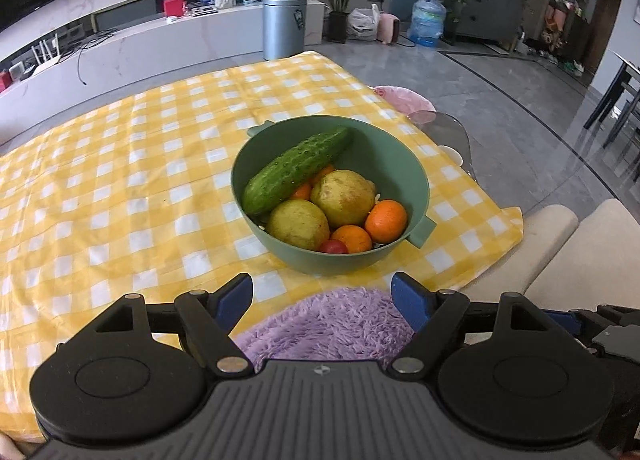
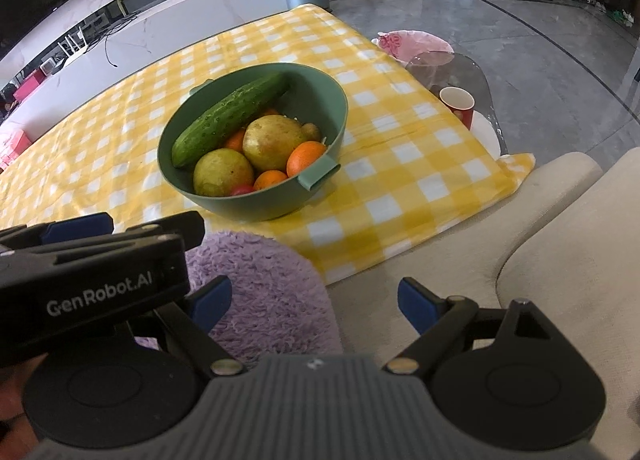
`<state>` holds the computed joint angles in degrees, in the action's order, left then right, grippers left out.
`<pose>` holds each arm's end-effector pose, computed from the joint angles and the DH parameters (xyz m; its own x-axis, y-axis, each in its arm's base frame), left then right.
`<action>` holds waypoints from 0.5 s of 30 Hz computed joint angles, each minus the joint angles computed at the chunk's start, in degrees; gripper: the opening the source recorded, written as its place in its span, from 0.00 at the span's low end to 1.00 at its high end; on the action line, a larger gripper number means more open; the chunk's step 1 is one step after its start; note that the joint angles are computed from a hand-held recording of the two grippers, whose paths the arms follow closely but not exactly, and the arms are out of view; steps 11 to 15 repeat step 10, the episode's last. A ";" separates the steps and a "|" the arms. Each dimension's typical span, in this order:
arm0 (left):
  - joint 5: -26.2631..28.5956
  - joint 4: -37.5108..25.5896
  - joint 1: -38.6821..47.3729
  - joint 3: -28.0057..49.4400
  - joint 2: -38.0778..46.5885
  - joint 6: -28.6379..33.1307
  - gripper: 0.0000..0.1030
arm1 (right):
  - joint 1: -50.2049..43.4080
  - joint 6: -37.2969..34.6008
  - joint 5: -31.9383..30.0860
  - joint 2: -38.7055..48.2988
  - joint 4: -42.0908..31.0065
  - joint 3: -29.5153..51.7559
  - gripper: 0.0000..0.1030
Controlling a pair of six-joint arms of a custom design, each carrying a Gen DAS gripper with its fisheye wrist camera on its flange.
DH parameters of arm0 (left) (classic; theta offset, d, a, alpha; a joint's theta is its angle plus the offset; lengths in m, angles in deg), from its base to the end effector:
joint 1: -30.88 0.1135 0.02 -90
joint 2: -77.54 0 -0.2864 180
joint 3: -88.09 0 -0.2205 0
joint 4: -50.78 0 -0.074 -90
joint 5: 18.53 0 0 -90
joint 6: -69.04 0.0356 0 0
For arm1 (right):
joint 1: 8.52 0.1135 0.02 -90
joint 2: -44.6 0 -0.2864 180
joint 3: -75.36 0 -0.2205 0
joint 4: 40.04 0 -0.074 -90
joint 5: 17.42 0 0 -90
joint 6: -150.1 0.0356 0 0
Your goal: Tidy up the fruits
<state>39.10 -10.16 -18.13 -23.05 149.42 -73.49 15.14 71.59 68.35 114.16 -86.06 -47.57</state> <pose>0.1435 -0.1361 0.2806 -0.7422 -0.1679 -0.6488 -0.1737 0.9832 -0.0558 0.1752 0.0796 0.2408 -0.8522 -0.1565 -0.4994 -0.2712 0.9482 0.1657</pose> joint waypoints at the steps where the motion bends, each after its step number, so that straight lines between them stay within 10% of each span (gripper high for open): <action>1: -0.04 -0.07 -0.14 -0.02 -0.02 -0.28 0.89 | -0.04 0.03 -0.09 -0.06 0.03 0.02 0.84; 15: -2.35 -2.26 -1.99 1.10 0.56 -1.97 0.89 | -0.12 -0.25 -0.37 -0.81 0.07 0.05 0.84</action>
